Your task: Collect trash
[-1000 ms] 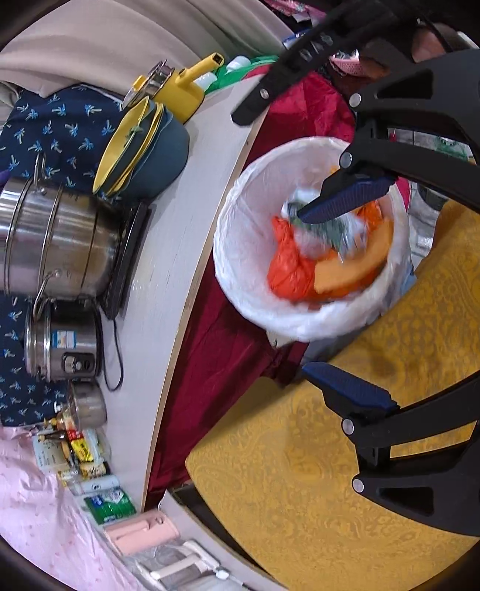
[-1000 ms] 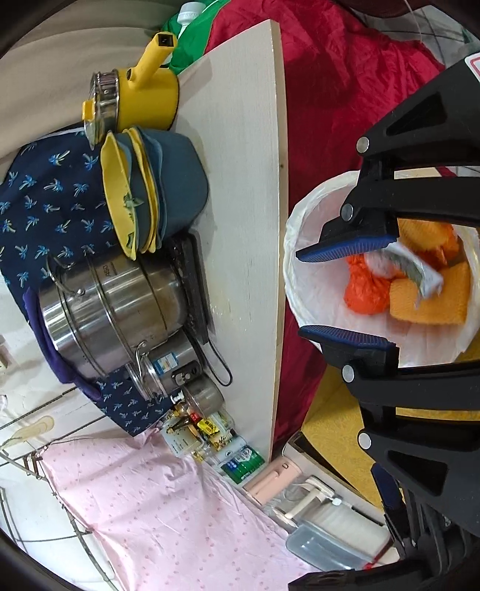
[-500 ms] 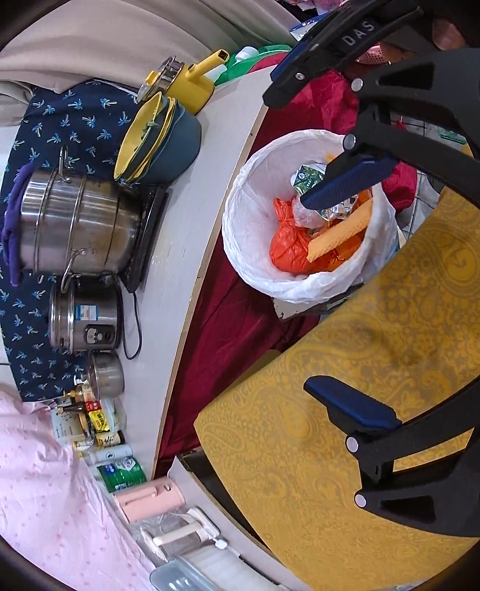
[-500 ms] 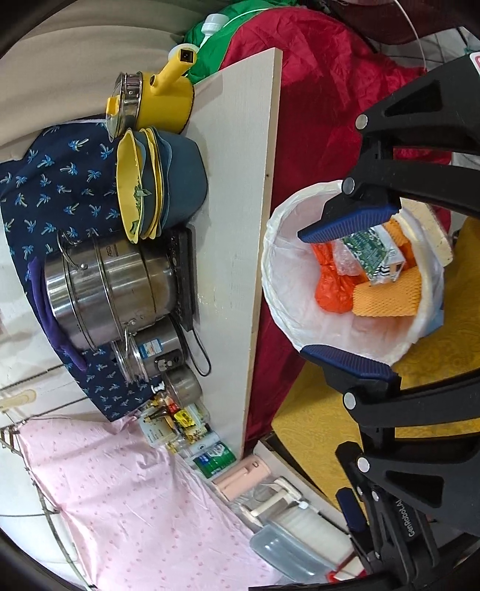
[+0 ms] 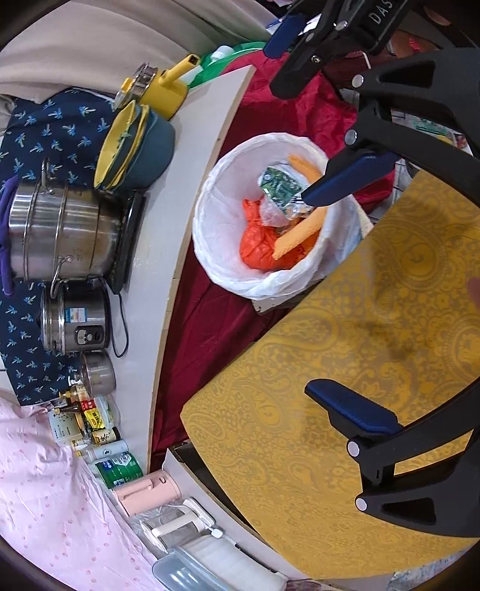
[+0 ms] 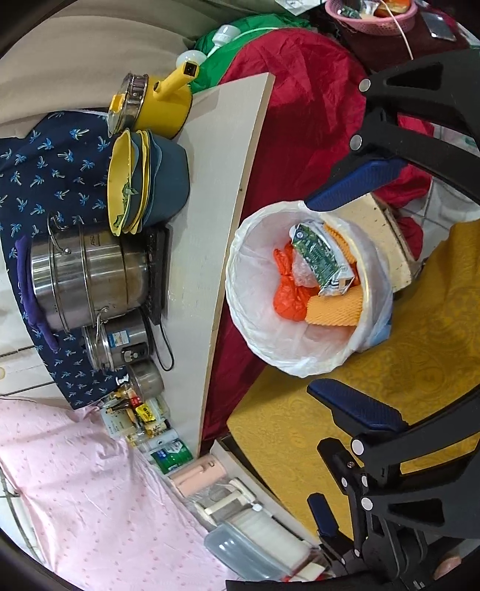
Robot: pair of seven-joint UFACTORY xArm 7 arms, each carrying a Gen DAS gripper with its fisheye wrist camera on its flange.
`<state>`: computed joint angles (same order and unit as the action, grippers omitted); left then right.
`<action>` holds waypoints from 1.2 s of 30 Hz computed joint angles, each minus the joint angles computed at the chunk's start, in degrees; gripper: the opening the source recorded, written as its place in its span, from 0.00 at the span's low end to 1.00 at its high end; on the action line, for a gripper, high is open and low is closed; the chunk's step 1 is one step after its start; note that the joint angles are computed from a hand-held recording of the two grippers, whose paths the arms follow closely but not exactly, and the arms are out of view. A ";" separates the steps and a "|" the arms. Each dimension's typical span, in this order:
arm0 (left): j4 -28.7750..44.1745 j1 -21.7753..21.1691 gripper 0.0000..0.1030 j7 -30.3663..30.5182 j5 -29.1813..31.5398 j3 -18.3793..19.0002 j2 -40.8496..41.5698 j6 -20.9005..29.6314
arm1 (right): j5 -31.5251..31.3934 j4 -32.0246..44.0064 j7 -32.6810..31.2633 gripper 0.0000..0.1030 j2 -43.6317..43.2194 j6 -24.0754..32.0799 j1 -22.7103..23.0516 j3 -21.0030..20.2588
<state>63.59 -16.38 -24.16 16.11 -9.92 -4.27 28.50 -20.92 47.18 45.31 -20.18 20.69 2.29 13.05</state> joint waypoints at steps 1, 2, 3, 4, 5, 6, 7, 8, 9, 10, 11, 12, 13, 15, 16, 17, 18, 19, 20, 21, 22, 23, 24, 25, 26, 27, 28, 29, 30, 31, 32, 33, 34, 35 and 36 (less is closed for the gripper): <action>-0.34 -0.06 0.87 -0.20 0.15 -0.10 -0.49 0.40 | -0.43 -0.32 0.27 0.88 -0.72 0.73 -0.18 0.33; -0.70 -0.10 0.87 -0.21 0.05 -0.15 -0.92 0.61 | -0.51 -0.39 0.40 0.88 -1.13 1.47 -0.19 0.49; -1.05 -0.14 0.88 -0.07 -0.28 -0.18 -1.33 0.82 | -0.37 -0.66 0.35 0.88 -1.65 2.03 -0.01 0.46; -1.51 -0.25 0.88 0.60 -1.31 -0.09 -1.84 1.07 | 0.14 -1.21 0.02 0.88 -2.32 2.32 0.42 0.17; -1.73 -0.29 0.88 0.94 -1.88 -0.13 -2.12 1.35 | 0.23 -1.39 0.05 0.88 -2.62 2.62 0.43 0.27; -2.01 -0.32 0.88 1.18 -2.26 -0.22 -2.49 1.88 | 0.22 -1.61 0.07 0.91 -2.98 2.99 0.43 0.43; -2.35 -0.30 0.88 1.23 -2.34 -0.33 -2.79 1.97 | 0.38 -2.05 -0.14 0.95 -3.49 3.31 0.66 0.47; -2.80 -0.26 0.88 1.13 -2.27 -0.48 -3.21 2.00 | 0.47 -2.22 -0.26 0.93 -3.70 3.29 0.73 0.50; -3.22 -0.26 0.88 1.00 -2.35 -0.63 -3.65 2.15 | 0.67 -2.66 -0.42 0.93 -4.12 3.32 0.93 0.53; -3.49 -0.25 0.88 1.11 -2.60 -0.68 -3.91 2.21 | 0.73 -3.00 -0.32 0.93 -4.46 3.25 0.92 0.70; -3.78 -0.25 0.88 1.08 -2.87 -0.76 -4.23 2.39 | 0.62 -3.19 -0.10 0.93 -4.64 3.13 0.72 0.94; -3.96 -0.21 0.88 0.94 -2.97 -0.86 -4.46 2.53 | 0.38 -3.31 0.28 0.93 -4.79 3.15 0.44 1.32; -4.16 -0.17 0.88 0.76 -3.01 -0.97 -4.72 2.65 | -0.11 -3.49 0.80 0.93 -5.06 3.34 0.05 1.85; -4.72 0.01 0.88 0.06 -2.63 -1.28 -5.38 2.71 | -1.30 -3.83 1.93 0.93 -5.57 3.45 -0.64 2.88; -4.96 0.17 0.88 -0.46 -2.21 -1.45 -5.66 2.70 | -1.37 -3.88 1.97 0.93 -5.58 3.29 -0.60 2.81; -5.08 0.22 0.88 -0.65 -2.16 -1.52 -5.85 2.82 | -1.27 -4.04 2.06 0.93 -5.73 3.23 -0.47 2.73; -5.20 0.22 0.88 -0.71 -2.31 -1.53 -5.99 2.90 | -1.12 -4.14 1.99 0.93 -5.82 3.21 -0.33 2.58; -5.26 0.23 0.88 -0.79 -2.39 -1.58 -6.05 2.96 | -1.11 -4.17 2.03 0.93 -5.89 3.23 -0.29 2.62; -5.38 0.29 0.88 -0.97 -2.16 -1.68 -6.18 3.07 | -1.13 -4.26 2.10 0.93 -6.00 3.23 -0.28 2.68; -5.50 0.38 0.88 -1.18 -1.83 -1.79 -6.29 3.09 | -1.12 -4.25 2.09 0.93 -6.00 3.34 -0.27 2.69; -5.67 0.48 0.88 -1.57 -1.35 -1.96 -6.43 3.05 | -1.09 -4.31 2.00 0.93 -6.03 3.29 -0.21 2.63; -5.70 0.58 0.88 -1.81 -0.97 -2.05 -6.49 3.11 | -1.01 -4.38 1.87 0.93 -6.07 3.18 -0.11 2.52; -5.69 0.58 0.88 -1.91 -0.89 -2.09 -6.51 3.21 | -0.91 -4.69 1.84 0.93 -6.30 3.12 -0.05 2.47; -5.69 0.56 0.88 -1.94 -0.88 -2.09 -6.54 3.25 | -0.87 -4.78 1.83 0.93 -6.40 3.23 -0.07 2.50; -5.75 0.57 0.88 -1.96 -0.76 -2.09 -6.57 3.17 | -0.98 -4.83 1.91 0.93 -6.47 3.29 -0.17 2.68; -5.74 0.57 0.88 -1.95 -0.73 -2.09 -6.57 3.24 | -1.02 -4.94 1.92 0.93 -6.54 3.33 -0.19 2.74; -5.79 0.59 0.88 -2.07 -0.59 -2.13 -6.61 3.26 | -0.89 -5.01 1.85 0.93 -6.59 3.43 -0.07 2.72; -5.92 0.59 0.88 -1.95 -0.65 -2.05 -6.68 3.20 | -0.83 -5.07 1.83 0.93 -6.57 3.41 -0.01 2.74; -5.99 0.63 0.88 -2.05 -0.53 -2.09 -6.70 3.21 | -0.75 -5.16 1.86 0.93 -6.64 3.49 0.06 2.79; -5.95 0.63 0.88 -2.06 -0.55 -2.10 -6.69 3.31 | -0.71 -5.26 1.88 0.93 -6.77 3.57 0.10 2.83; -6.08 0.57 0.88 -1.97 -0.73 -2.04 -6.75 3.25 | -0.79 -5.29 1.95 0.93 -6.80 3.53 0.03 2.89; -6.16 0.58 0.88 -1.97 -0.76 -2.04 -6.77 3.16 | -0.84 -5.27 2.01 0.93 -6.77 3.49 -0.05 2.93; -6.20 0.62 0.88 -2.05 -0.60 -2.09 -6.79 3.18 | -0.89 -5.36 2.07 0.93 -6.82 3.46 -0.09 2.97; -6.27 0.65 0.88 -2.08 -0.39 -2.14 -6.82 3.10 | -0.92 -5.37 2.05 0.93 -6.80 3.44 -0.12 2.96; -6.33 0.74 0.88 -2.28 0.03 -2.26 -6.85 3.05 | -1.00 -5.45 2.15 0.93 -6.90 3.45 -0.18 3.04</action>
